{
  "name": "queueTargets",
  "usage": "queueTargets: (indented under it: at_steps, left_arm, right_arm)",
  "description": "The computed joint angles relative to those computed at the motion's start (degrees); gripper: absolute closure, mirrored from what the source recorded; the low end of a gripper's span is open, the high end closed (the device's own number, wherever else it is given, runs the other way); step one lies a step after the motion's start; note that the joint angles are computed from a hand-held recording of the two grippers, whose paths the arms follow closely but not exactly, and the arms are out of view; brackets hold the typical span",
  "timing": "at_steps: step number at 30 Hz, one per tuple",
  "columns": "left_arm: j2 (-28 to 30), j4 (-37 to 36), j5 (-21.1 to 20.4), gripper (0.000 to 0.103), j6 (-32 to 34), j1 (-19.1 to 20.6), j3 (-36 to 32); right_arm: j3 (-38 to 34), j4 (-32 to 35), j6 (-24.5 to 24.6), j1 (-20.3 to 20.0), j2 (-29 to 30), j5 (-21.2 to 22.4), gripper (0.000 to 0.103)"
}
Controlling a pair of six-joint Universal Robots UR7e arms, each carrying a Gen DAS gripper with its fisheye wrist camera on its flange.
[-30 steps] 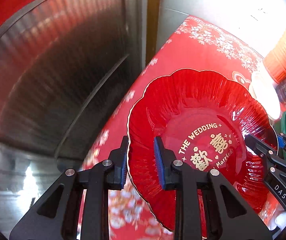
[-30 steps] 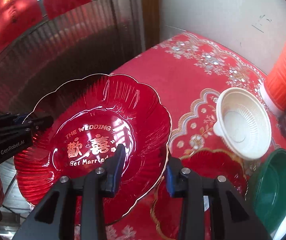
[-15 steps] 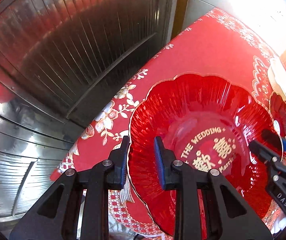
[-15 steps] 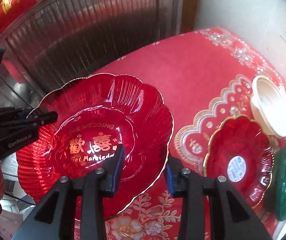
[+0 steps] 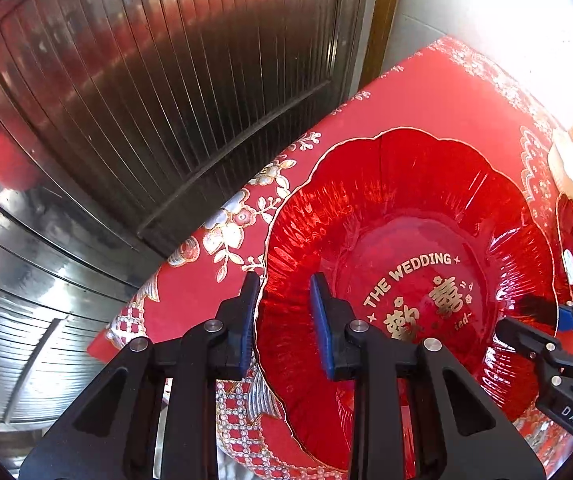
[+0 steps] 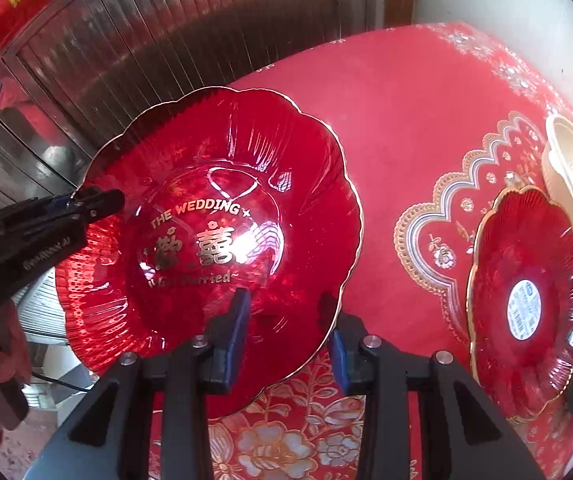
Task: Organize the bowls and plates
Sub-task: 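Carry the wedding plate toward the table edge, lower it and open both grippers, then move both grippers to the red flower-shaped plate with white sticker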
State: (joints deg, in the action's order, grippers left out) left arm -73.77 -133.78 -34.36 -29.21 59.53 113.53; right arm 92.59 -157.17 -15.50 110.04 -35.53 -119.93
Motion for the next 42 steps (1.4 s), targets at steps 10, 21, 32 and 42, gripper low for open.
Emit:
queueTargets:
  at_steps: [10,21,32,42]
  left_arm:
    - [-3.6,4.5,-2.7,0.038,-2.6,0.5,-0.1]
    - [-4.0,2.8,1.5,0.027,-0.1,-6.4,-1.7]
    - [7.2,-5.0,-10.5,0.016,12.9,-9.1,-10.0]
    - [17.2,-2.2,-14.9,0.016,19.0,-8.8,-18.3]
  right_arm:
    - [1.8,2.0,2.5,-2.0,-4.0,5.4,0.063]
    - [8.7,-1.1,3.9,-4.1,-11.9,13.9,0.043]
    - [17.0,-8.3,7.7,-7.3,-20.7,13.1,0.032]
    - [23.8,-14.1,14.5,-11.2,-27.8,9.1,0.025]
